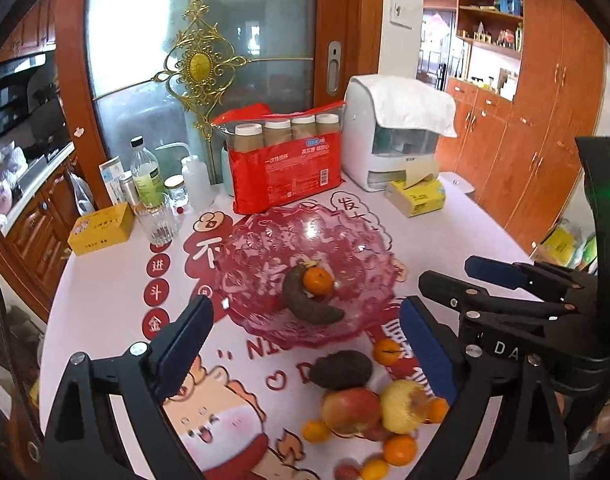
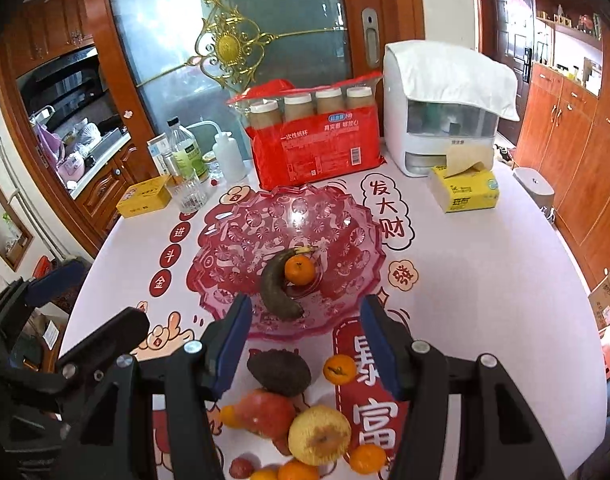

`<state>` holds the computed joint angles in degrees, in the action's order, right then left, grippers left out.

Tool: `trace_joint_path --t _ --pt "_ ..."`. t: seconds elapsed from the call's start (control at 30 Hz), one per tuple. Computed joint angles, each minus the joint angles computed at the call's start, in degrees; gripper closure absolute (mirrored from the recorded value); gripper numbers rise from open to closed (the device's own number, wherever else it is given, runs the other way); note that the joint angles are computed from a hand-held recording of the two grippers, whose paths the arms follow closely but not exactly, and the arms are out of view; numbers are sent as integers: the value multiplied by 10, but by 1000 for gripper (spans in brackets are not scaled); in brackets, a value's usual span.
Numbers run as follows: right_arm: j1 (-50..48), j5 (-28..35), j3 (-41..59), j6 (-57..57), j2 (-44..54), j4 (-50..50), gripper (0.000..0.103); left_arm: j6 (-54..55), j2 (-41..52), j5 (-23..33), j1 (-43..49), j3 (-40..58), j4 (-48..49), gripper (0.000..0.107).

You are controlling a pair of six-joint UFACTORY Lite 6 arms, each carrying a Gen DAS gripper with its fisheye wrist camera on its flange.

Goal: Organize fruits
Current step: 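Lower the banana into the pink bowl and open the left gripper while the right releases the orange there, then move both grippers back toward the fruit pile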

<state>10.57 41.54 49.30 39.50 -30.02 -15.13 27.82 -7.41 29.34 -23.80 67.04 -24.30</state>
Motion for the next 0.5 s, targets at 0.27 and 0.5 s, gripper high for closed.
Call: trace_joint_path --t 0.27,0.5 --pt "3 76 -35 -32 -128 13 46 -93 -96 1 -35 -77 78 14" --pt "-92 130 -107 -186 -252 106 46 -152 -132 23 -43 -140 89 14"
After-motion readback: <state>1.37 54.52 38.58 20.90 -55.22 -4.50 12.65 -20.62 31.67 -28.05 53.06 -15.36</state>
